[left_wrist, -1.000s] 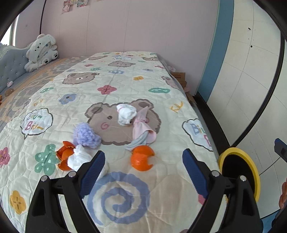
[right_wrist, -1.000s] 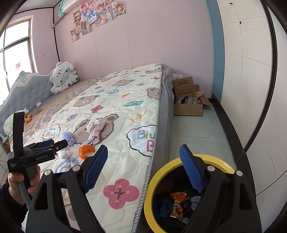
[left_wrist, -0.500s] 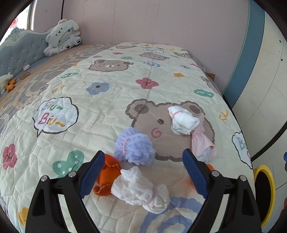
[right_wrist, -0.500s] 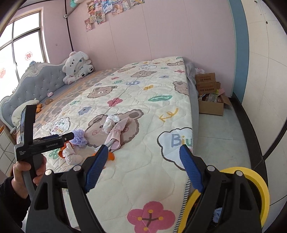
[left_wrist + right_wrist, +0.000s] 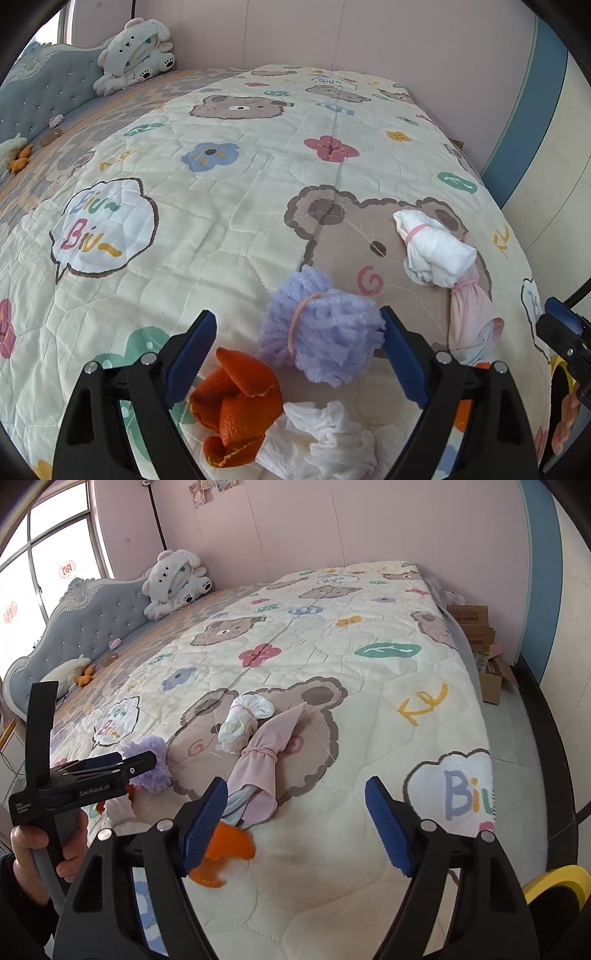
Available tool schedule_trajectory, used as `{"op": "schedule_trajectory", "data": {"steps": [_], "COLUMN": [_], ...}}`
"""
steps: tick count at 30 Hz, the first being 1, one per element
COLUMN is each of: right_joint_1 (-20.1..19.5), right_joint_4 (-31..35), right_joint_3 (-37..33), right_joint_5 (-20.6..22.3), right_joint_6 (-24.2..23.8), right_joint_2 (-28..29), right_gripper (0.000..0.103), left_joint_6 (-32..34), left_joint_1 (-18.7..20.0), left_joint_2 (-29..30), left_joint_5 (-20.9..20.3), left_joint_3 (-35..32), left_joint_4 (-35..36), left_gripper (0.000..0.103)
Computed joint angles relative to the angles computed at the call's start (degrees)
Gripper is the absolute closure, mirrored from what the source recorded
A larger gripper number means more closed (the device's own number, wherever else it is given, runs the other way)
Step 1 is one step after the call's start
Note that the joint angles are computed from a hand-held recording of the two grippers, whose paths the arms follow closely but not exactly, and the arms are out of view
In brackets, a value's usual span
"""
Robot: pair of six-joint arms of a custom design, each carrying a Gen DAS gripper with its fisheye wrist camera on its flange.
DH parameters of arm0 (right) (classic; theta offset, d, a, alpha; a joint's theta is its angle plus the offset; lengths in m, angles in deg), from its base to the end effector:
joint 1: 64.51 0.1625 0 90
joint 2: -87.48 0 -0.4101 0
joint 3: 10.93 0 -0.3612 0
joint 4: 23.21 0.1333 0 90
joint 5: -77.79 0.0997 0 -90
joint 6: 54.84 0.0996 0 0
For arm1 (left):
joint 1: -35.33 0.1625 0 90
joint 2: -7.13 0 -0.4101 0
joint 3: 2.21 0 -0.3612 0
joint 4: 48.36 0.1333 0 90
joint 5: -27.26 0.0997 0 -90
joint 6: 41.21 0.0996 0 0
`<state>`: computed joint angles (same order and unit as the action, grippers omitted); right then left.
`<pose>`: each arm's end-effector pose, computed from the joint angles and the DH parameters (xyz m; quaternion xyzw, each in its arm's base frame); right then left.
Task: Collect trash
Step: 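Move both open grippers back to the trash on the bed, then grasp the purple mesh ball with the left gripper while the right gripper grasps the pink cloth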
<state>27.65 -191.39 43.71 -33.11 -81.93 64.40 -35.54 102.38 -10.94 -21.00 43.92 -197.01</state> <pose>0.1286 -0.8169 0.1428 0.1586 -0.8920 0.3440 0.2466 -0.1407 -0.8442 0.1066 0.1317 0.8966 -0.2953 0.3027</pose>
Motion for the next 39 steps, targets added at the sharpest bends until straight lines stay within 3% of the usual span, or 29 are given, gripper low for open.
{"op": "schedule_trajectory", "data": {"steps": [8,16,25,39], "right_joint_1": [-0.1,-0.7,-0.4,-0.2], "right_joint_4": [9.3,16.1,19.6,27.4], "right_joint_3": [-13.0,-22.0,-25.5,-33.2], "right_joint_5": [0.0,-0.2,0.5,1.1], "right_joint_6": [-0.5,1.6,1.3,3.8], "right_joint_2": [7.1,11.7,13.6,17.6], "right_gripper": [0.035,0.043,0.054,0.073], "left_joint_6": [-0.1,0.7,2.0,1.4], "left_joint_1": [0.6,0.8,1.0,1.4], "left_joint_2": [1.8,2.4,1.7,0.6], "left_joint_5": [-0.7,-1.9,-3.3,-5.4], "left_joint_3": [-3.2,-3.6,-1.4,0.5], "left_joint_4": [2.4,2.4,-1.0,-3.0], "left_gripper": [0.019,0.036,0.052,0.054]}}
